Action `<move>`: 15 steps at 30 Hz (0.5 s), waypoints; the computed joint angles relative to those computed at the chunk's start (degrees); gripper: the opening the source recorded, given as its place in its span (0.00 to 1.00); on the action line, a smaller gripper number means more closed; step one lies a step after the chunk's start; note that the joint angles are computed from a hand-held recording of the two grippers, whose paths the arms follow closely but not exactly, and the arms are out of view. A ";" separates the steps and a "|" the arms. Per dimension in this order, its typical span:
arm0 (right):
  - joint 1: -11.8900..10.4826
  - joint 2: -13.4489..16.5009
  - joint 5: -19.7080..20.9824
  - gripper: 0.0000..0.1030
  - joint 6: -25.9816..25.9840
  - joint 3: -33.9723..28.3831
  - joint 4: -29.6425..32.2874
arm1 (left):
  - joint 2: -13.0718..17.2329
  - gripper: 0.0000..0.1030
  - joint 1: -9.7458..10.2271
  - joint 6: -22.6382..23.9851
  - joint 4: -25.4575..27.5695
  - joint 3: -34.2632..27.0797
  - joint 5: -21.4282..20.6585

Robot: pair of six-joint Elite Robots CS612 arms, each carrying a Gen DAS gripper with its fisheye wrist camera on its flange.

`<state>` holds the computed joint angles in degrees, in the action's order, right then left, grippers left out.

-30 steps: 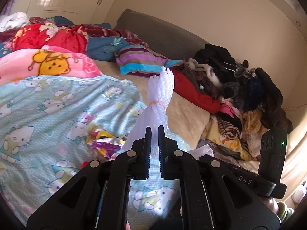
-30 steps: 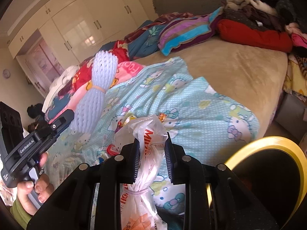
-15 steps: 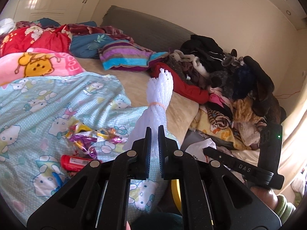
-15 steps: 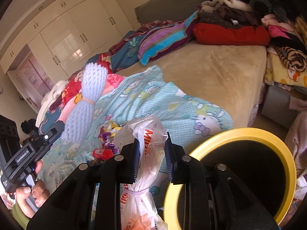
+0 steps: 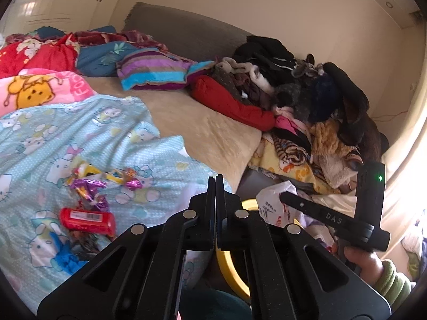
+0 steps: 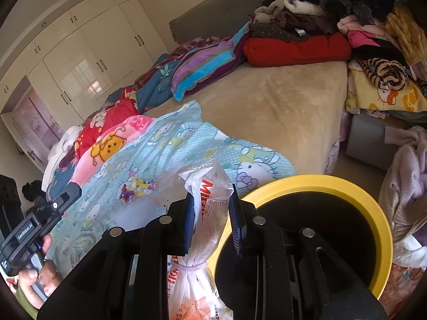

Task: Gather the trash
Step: 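Carry the white plastic bag and mesh bundle over the yellow-rimmed bin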

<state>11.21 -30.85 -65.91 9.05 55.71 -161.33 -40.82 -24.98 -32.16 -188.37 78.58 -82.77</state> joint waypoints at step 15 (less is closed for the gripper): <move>-1.98 -0.81 -1.03 0.22 2.45 2.41 -1.20 | 2.93 0.42 -0.30 4.48 19.94 -6.08 -0.32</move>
